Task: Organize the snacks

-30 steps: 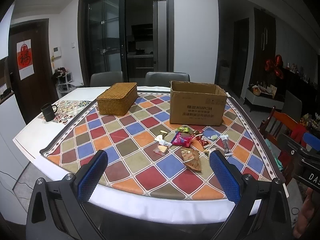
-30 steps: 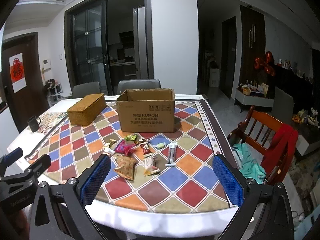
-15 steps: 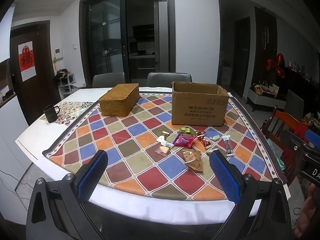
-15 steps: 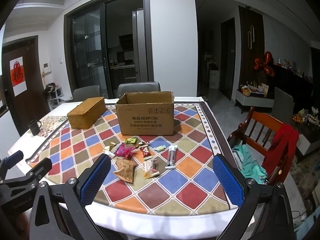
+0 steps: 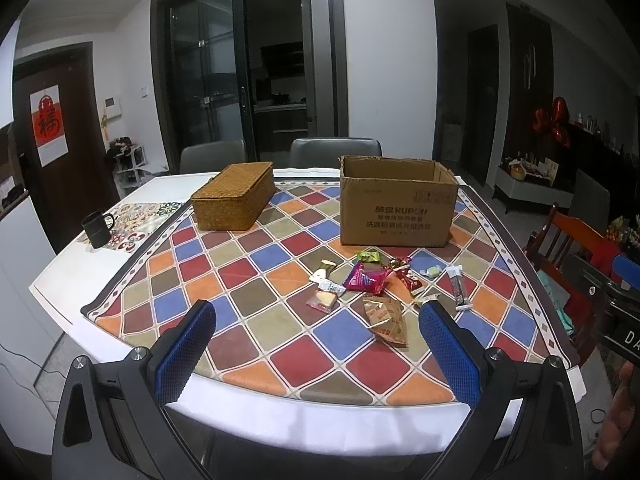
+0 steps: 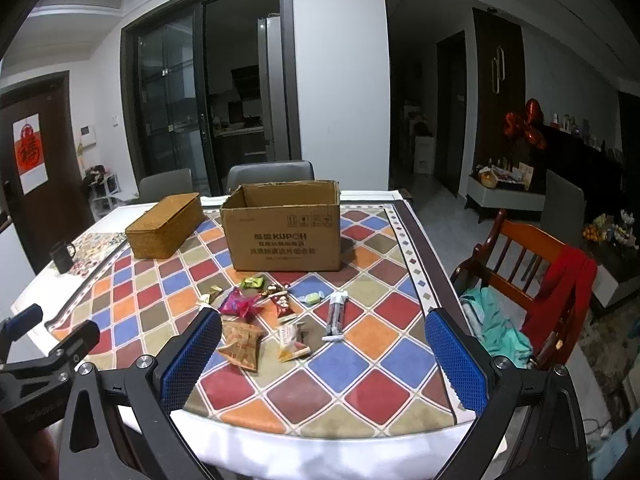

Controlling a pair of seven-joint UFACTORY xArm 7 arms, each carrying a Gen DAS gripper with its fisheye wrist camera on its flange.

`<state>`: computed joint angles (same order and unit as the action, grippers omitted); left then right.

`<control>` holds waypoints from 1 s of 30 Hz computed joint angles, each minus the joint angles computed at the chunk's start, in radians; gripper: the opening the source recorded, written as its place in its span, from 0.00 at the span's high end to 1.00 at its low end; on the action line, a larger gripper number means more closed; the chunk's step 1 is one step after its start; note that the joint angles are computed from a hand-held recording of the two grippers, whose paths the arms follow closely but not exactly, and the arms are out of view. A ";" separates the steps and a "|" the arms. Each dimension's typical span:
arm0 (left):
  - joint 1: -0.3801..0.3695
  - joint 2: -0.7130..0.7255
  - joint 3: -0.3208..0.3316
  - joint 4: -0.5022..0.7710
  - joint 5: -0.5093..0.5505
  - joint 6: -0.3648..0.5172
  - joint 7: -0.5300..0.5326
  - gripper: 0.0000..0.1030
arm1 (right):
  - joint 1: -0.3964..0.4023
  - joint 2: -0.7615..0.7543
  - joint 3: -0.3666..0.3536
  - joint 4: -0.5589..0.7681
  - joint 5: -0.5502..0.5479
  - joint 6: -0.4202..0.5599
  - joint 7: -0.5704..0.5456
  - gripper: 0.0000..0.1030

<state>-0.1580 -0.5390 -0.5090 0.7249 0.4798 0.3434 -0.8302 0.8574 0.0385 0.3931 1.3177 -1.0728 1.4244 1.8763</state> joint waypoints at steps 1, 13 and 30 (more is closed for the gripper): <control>0.003 0.007 -0.002 0.005 0.002 -0.001 0.000 0.00 | -0.002 0.001 -0.002 -0.001 0.002 -0.004 -0.001 0.00; 0.014 0.125 0.003 0.078 0.072 0.011 -0.032 0.00 | -0.043 0.010 -0.030 -0.007 0.026 -0.071 -0.034 0.00; -0.082 0.323 0.103 0.199 0.218 0.049 -0.099 0.00 | -0.088 0.047 -0.079 -0.002 0.071 -0.173 -0.075 0.00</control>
